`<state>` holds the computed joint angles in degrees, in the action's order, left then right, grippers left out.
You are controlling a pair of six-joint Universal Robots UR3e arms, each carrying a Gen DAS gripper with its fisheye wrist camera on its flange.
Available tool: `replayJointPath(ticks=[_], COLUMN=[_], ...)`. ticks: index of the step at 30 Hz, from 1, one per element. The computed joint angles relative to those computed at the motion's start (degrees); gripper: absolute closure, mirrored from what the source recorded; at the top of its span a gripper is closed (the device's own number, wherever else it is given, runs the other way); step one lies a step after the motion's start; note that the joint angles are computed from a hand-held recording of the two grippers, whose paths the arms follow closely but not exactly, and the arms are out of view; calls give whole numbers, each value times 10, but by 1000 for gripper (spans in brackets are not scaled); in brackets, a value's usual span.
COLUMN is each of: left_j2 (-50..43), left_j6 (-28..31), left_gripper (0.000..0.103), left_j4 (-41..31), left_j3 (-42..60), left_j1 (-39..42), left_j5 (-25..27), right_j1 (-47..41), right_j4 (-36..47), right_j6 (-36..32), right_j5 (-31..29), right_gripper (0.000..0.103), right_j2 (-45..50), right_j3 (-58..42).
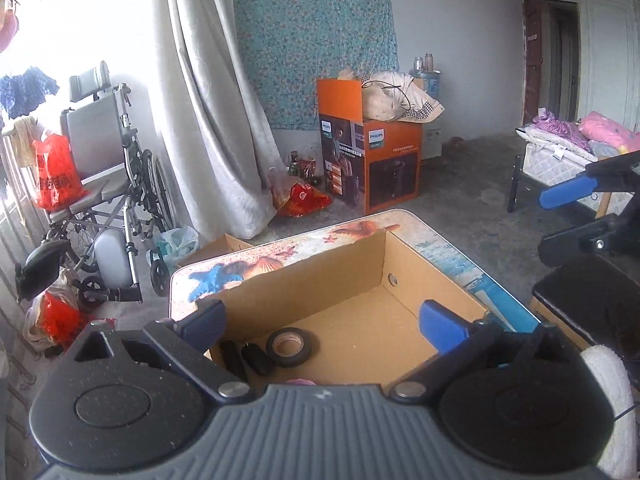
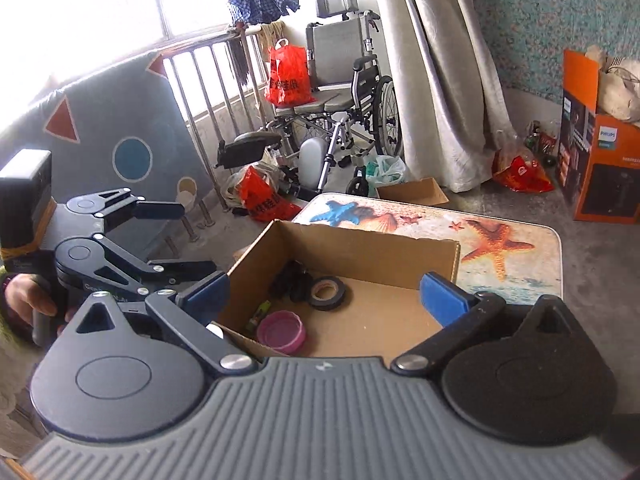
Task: Organize rigid objects
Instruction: 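Withdraw the right gripper from the box back toward the table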
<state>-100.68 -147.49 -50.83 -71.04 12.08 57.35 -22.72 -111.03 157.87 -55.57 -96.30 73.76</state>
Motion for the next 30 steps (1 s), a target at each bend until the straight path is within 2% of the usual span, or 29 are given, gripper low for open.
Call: replayJointPath(ticks=[4, 7, 10, 15, 18, 22, 26, 30], left_j2=[88, 130, 157, 191, 210, 225, 233, 230], left_j6=[8, 27, 45, 62, 61, 69, 61, 51], left_gripper=[0, 0, 0, 0, 0, 0, 0, 0], left_j4=[-31, -68, -99, -156, -168, -192, -167, -151], left_j3=[-117, -163, -181, -179, -188, -194, -215, -230], left_j1=[43, 67, 84, 118, 134, 153, 150, 139], left_j5=[-40, -53, -49, -61, -67, -82, -80, -78], right_j1=[43, 58, 70, 104, 129, 132, 141, 121], right_j4=[7, 13, -25, -138, -163, -167, -176, -184], right_j6=[-18, -6, 30, 86, 115, 111, 107, 103], right_j5=[-96, -121, -127, -171, -204, -206, -218, -193], right_gripper=[1, 1, 1, 1, 1, 1, 1, 1], right_j2=[-71, -102, -138, -188, -187, -194, -204, -219], right_j3=[77, 125, 189, 296, 311, 319, 325, 338])
